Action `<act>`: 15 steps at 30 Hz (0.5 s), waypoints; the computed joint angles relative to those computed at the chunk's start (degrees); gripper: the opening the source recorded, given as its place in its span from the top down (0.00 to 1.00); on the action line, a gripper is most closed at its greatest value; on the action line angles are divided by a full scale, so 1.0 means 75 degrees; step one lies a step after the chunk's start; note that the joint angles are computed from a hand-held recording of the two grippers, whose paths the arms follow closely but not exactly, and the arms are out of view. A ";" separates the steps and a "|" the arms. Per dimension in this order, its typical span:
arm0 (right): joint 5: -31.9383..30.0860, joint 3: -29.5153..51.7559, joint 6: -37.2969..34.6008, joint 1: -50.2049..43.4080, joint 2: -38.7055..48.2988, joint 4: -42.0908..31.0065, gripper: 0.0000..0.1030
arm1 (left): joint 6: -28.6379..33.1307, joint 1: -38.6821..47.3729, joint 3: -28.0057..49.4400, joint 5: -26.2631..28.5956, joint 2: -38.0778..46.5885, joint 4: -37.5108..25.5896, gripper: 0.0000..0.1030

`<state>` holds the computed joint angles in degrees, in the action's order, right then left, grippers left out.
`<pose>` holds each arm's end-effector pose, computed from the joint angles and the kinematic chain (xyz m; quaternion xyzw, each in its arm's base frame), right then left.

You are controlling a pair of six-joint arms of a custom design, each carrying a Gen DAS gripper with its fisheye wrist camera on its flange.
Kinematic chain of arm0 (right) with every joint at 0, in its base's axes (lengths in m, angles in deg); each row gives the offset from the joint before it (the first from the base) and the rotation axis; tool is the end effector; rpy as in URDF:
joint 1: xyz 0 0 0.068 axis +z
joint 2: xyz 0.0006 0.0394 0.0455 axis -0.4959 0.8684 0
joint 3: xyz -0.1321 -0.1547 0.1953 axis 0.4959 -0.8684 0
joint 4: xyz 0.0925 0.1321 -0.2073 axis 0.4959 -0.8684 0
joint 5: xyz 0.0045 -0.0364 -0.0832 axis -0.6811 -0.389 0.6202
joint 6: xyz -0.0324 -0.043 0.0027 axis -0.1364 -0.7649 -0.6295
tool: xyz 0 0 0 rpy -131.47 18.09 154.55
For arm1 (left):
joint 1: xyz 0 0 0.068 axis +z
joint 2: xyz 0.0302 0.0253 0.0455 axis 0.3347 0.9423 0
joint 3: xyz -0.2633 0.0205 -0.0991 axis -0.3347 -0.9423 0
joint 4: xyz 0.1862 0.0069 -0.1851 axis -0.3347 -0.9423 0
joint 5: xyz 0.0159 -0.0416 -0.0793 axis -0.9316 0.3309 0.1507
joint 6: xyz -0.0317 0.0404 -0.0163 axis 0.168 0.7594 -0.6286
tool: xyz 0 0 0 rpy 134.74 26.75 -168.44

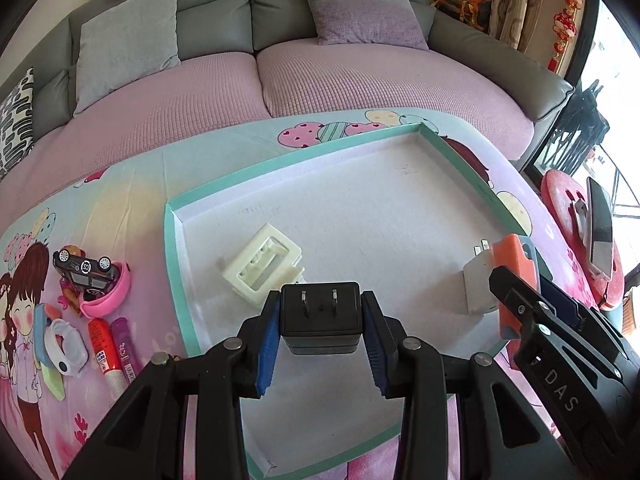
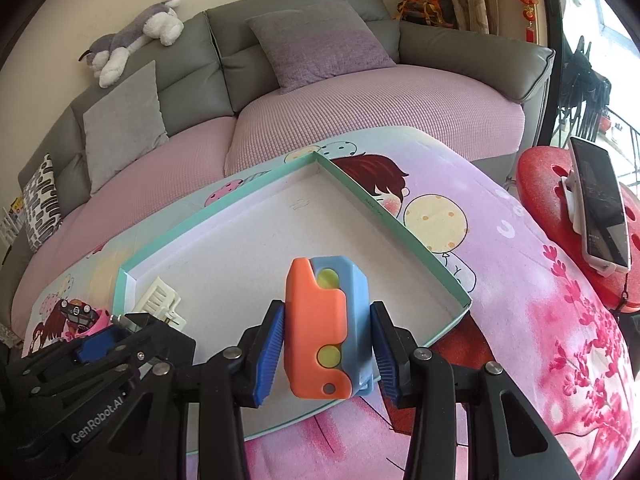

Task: Organize rigid objects
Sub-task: 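Carry the black charger and orange-blue toy over the tray with both grippers, then release the black charger and orange-blue toy into the tray with both grippers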

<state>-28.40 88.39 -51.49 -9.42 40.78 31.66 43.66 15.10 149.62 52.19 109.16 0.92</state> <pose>0.3072 0.1083 0.2718 0.0635 0.9326 0.0724 0.3478 0.3202 -0.0259 0.2662 0.0174 0.9593 -0.0320 0.2801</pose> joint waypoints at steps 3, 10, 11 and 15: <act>-0.0094 -0.0011 0.0020 -0.0031 -0.0021 0.0015 0.56 | -0.0119 0.0025 -0.0034 -0.0015 0.0140 0.0040 0.61; -0.0122 -0.0019 0.0022 -0.0006 -0.0091 0.0011 0.56 | -0.0277 0.0048 -0.0164 0.0036 0.0116 0.0215 0.61; -0.0117 -0.0020 0.0013 0.0013 -0.0107 0.0025 0.56 | -0.0295 0.0076 -0.0176 0.0068 0.0096 0.0220 0.61; -0.0129 -0.0007 -0.0011 0.0070 -0.0116 0.0047 0.56 | -0.0404 0.0187 -0.0158 0.0186 0.0090 0.0163 0.60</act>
